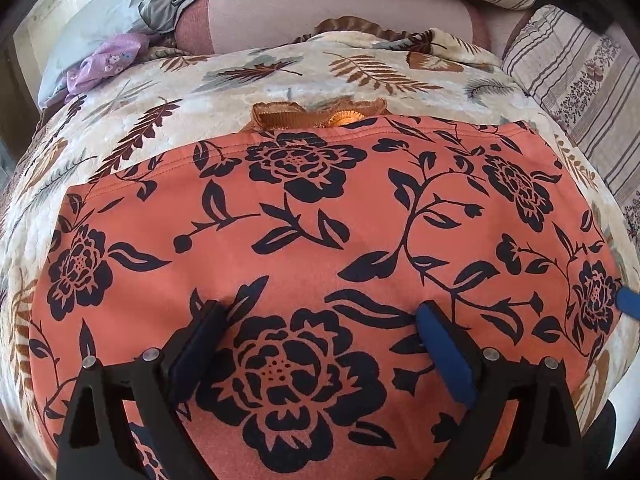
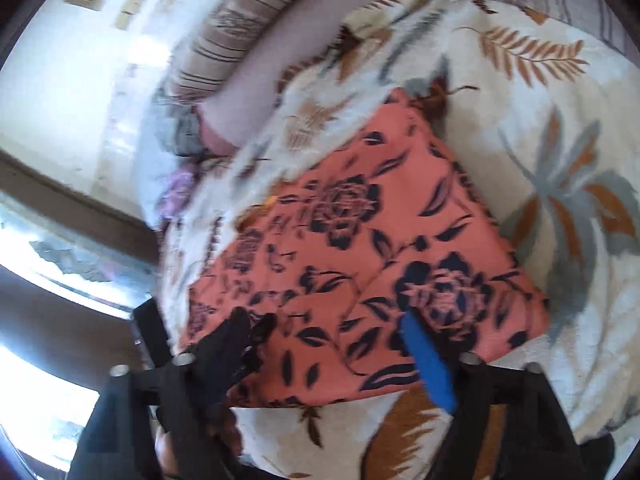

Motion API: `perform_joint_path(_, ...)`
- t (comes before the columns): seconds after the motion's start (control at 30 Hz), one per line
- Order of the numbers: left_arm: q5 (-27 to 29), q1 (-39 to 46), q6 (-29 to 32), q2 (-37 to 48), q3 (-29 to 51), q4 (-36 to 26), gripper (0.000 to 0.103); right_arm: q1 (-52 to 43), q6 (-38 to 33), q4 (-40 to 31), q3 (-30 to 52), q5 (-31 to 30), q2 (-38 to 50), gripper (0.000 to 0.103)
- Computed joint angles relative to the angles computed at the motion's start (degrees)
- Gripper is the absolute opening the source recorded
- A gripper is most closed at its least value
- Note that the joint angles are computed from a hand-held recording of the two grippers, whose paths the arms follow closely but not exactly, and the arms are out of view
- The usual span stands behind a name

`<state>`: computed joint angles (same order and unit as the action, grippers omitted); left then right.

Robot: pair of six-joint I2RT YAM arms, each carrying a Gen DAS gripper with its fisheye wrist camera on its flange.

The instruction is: Fold small clothes

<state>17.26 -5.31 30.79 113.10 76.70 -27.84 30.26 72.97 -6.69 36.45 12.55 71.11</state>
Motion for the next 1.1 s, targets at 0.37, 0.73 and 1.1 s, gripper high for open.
perform_joint_path(0.37, 1.07, 0.84, 1.50, -0.20, 1.17, -2.76, 0.096, 11.18, 21.53, -7.00, -10.29, 12.42, -12.83, 0.077)
perform_joint_path(0.73, 2.08, 0.89, 3.80, -6.30, -5.98, -0.53, 0.095, 2.59, 21.27, 2.61, -16.72, 6.78, -14.17, 0.067)
perform_joint_path(1.1, 6.23, 0.97, 5.10, -10.67, -7.24, -3.38, 0.097, 1.38, 16.73, 4.06, -11.57, 9.72, -8.75, 0.065)
